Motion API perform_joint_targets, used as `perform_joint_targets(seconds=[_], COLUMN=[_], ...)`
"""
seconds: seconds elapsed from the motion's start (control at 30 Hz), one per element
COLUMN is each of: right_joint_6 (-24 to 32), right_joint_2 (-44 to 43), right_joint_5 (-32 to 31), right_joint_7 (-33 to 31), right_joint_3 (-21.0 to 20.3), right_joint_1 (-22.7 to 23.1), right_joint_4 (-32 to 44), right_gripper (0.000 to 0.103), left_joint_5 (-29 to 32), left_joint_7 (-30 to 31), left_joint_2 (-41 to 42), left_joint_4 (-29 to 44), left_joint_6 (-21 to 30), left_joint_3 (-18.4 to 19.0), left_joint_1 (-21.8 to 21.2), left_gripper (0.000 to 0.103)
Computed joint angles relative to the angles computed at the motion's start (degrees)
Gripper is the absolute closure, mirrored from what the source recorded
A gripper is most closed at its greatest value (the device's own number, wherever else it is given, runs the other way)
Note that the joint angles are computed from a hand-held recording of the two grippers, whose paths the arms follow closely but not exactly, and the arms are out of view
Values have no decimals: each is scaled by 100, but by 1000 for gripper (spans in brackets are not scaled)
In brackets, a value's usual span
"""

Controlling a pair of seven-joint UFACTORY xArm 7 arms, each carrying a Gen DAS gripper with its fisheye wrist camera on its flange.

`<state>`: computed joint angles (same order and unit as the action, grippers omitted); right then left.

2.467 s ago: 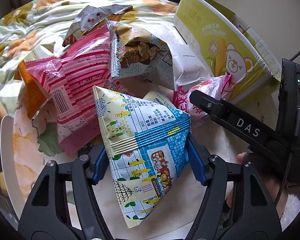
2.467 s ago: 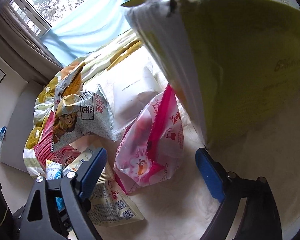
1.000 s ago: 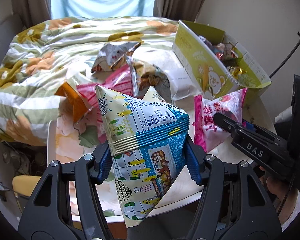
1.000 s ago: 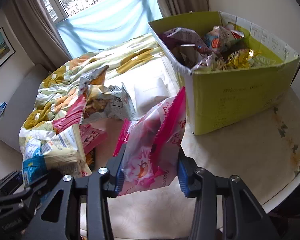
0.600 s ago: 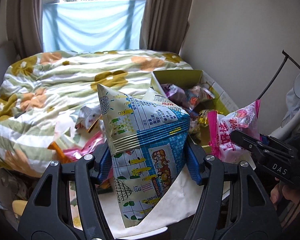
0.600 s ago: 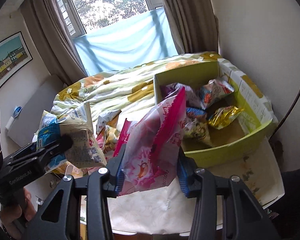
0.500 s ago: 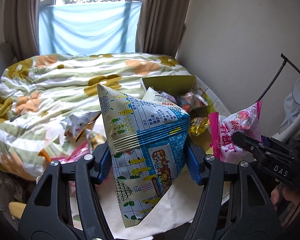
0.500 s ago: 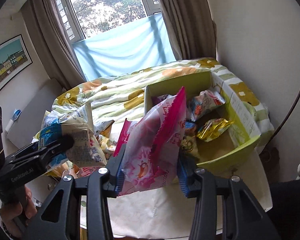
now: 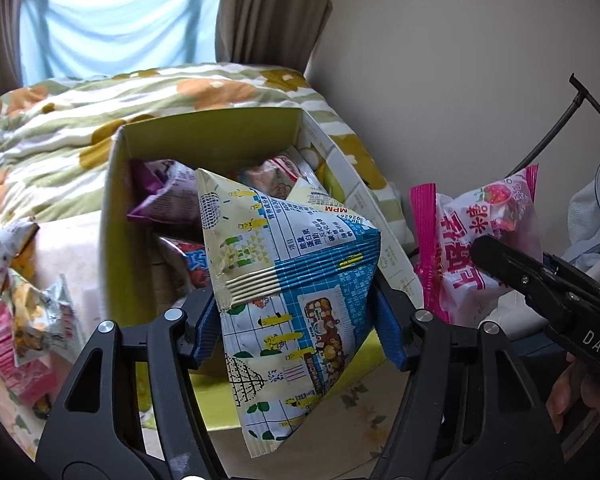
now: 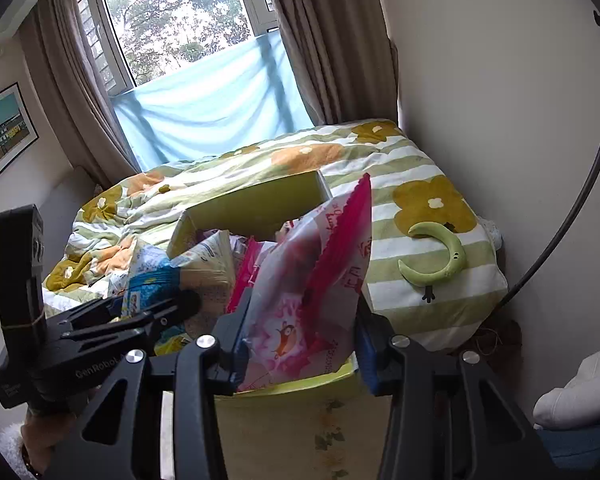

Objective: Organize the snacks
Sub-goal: 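Release the blue-white bag into the box with the left tool while the right tool releases the pink bag, then grasp the pink striped bag with the left tool while the right tool grasps the potato chip bag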

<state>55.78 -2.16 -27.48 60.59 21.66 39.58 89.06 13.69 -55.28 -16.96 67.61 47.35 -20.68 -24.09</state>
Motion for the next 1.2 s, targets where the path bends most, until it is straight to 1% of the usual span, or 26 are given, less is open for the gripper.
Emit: perform_joint_targets(seconds=[0.07, 0.13, 0.2, 0.27, 0.3, 0.5, 0.6, 0.7, 0.83, 0.97, 1.0, 1.07, 1.1, 1.13, 1.17, 1.2], right_joint_6=[-153, -309, -396, -485, -528, -764, -786, -795, -890, -853, -862, -954, -1024, -1099, -1253, -1401], right_joint_2=[-78, -134, -134, -102, -68, 206, 485, 818, 1206, 1583, 1668, 1750, 1733, 1695, 1596, 1491], right_joint_5=[213, 435, 560, 646, 682, 864, 945, 1068, 1404, 1656, 1721, 1884, 1886, 1869, 1845, 1832], right_joint_7=[-173, -363, -507, -631, -676, -1051, -1212, -1463, -1796, -1961, -2009, -2126, -2117, -2100, -2069, -2049], right_joint_3=[-87, -141, -151, -151, -149, -177, -180, -218, -303, -394, -412, -439, -472, -504, -527, -531], right_joint_1=[-76, -161, -222, -259, -269, -225, -92, 91, 310, 538, 582, 628, 663, 685, 695, 693], right_joint_4=[-166, -303, -357, -377, -363, -157, 161, 523, 843, 1141, 1200, 1180, 1105, 1022, 839, 663], right_gripper=[62, 62, 62, 62, 62, 62, 62, 62, 62, 61, 59, 49, 30, 4, 0, 0], left_joint_5=[245, 380, 249, 217, 133, 123, 134, 54, -93, -248, -286, -351, -379, -411, -450, -489], left_joint_7=[-277, -510, -533, -600, -563, -645, -642, -718, -798, -935, -966, -1005, -1024, -1049, -1076, -1111], left_joint_2=[250, 291, 136, -91, -351, -1028, -1303, -1591, -1962, -2291, -2363, -2471, -2508, -2550, -2596, -2634], left_joint_4=[220, 260, 85, -72, -276, -582, -612, -760, -924, -1115, -1159, -1222, -1247, -1279, -1306, -1342], left_joint_6=[300, 449, 451, 633, 717, 1186, 1593, 1748, 2017, 2169, 2195, 2275, 2311, 2338, 2366, 2377], left_joint_3=[-176, -188, -71, -46, 10, -155, -257, -285, -344, -393, -406, -448, -473, -497, -520, -545], left_joint_1=[53, 14, -51, -52, -66, 157, 283, 384, 493, 590, 608, 636, 649, 653, 648, 644], left_gripper=[1, 1, 1, 1, 1, 1, 1, 1, 1, 1, 1, 1, 1, 1, 1, 1])
